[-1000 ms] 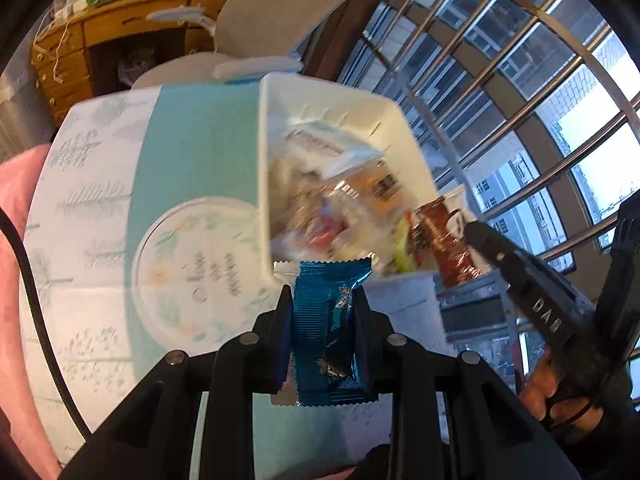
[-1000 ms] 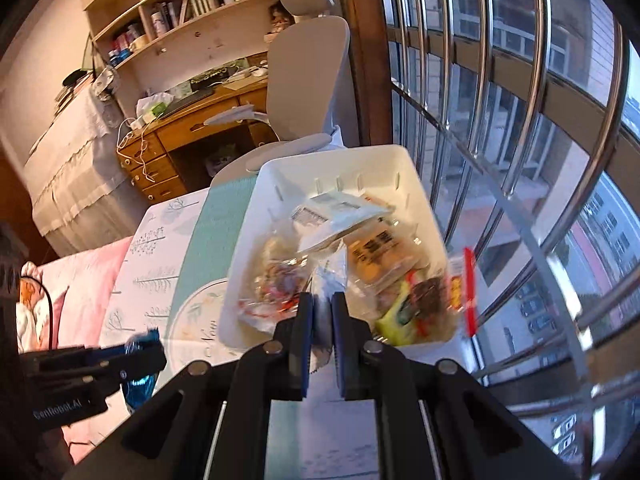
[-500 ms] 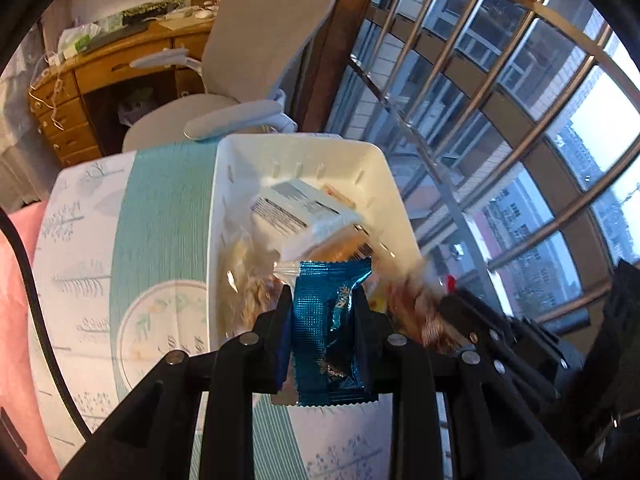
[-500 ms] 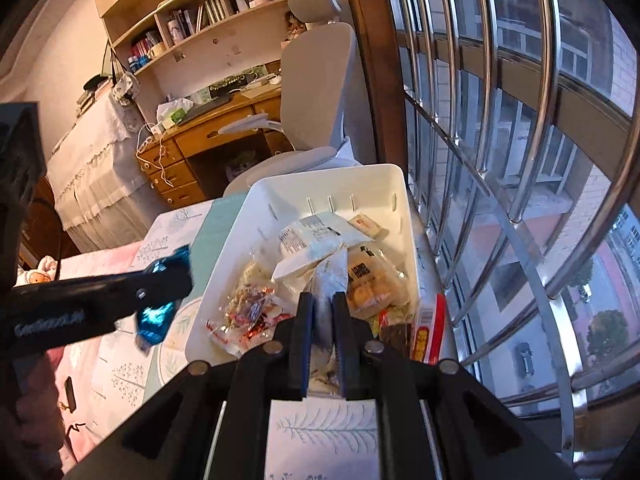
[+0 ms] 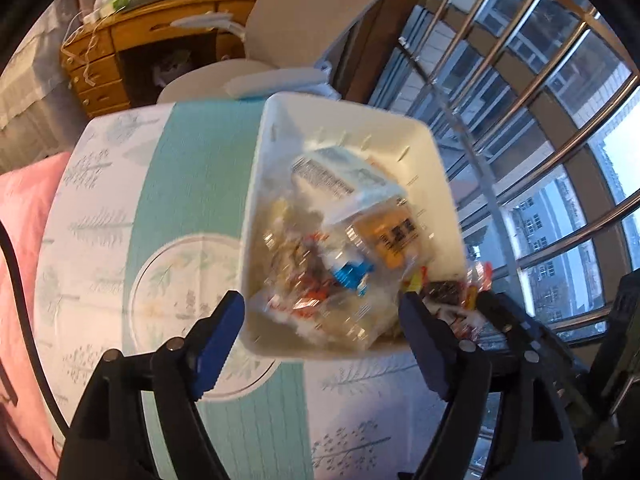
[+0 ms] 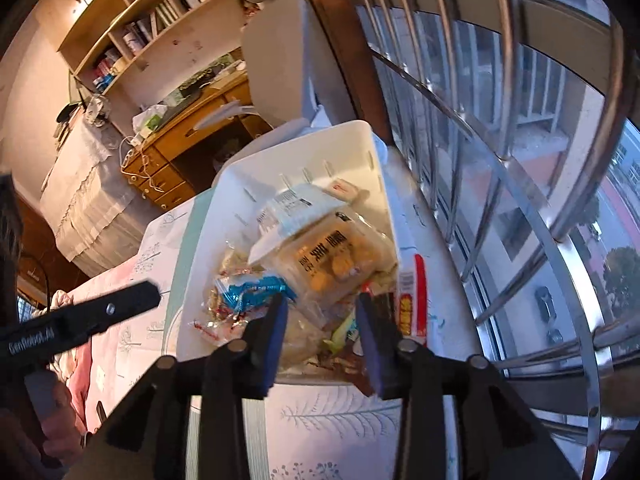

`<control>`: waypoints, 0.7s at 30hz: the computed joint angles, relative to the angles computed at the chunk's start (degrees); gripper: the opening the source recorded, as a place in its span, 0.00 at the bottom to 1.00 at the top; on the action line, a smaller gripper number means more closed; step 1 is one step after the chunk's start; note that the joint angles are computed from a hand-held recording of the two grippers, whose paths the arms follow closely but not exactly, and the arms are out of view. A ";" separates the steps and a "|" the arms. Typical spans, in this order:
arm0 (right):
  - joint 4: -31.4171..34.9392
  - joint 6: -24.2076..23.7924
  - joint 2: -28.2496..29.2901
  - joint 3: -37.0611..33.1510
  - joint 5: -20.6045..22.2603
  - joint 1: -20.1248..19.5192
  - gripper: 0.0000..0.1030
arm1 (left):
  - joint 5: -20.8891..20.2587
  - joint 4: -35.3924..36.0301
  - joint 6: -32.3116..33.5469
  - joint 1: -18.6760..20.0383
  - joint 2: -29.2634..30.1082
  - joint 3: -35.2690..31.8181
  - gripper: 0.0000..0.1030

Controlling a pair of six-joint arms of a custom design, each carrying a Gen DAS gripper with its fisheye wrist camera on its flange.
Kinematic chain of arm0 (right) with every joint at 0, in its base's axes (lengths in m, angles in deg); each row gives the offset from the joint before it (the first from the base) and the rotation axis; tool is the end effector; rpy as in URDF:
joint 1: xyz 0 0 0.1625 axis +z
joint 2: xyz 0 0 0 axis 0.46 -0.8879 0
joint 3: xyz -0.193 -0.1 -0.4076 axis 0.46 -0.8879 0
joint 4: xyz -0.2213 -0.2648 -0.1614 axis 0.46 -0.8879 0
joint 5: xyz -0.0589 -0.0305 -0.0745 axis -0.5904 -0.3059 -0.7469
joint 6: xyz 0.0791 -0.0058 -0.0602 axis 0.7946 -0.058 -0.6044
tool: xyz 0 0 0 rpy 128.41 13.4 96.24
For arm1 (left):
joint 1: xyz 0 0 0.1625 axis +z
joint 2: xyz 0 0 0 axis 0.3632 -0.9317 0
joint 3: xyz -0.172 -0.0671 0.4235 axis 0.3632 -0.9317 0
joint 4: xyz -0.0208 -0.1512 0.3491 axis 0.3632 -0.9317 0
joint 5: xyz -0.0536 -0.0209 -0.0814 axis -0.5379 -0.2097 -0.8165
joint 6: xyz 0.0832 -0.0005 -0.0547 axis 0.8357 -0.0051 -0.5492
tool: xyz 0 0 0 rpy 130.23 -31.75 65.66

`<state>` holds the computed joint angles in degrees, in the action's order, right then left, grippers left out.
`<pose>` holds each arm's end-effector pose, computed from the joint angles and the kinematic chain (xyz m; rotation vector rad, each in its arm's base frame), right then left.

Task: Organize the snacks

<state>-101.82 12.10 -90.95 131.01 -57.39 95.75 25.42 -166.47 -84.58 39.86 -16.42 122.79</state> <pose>0.4274 -0.5094 -0.0001 0.3145 -2.6340 0.6057 -0.0536 -0.5155 0.3885 -0.1412 2.4679 -0.6062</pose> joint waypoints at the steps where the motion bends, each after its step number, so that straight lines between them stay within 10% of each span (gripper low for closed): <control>1: 0.40 1.03 -0.18 0.36 -0.36 0.11 0.45 | -0.08 0.83 -0.49 0.01 -0.75 0.58 0.76; 21: 14.53 17.23 3.16 0.02 -3.51 10.83 0.68 | 7.61 25.69 -8.59 -7.94 -25.16 10.08 0.83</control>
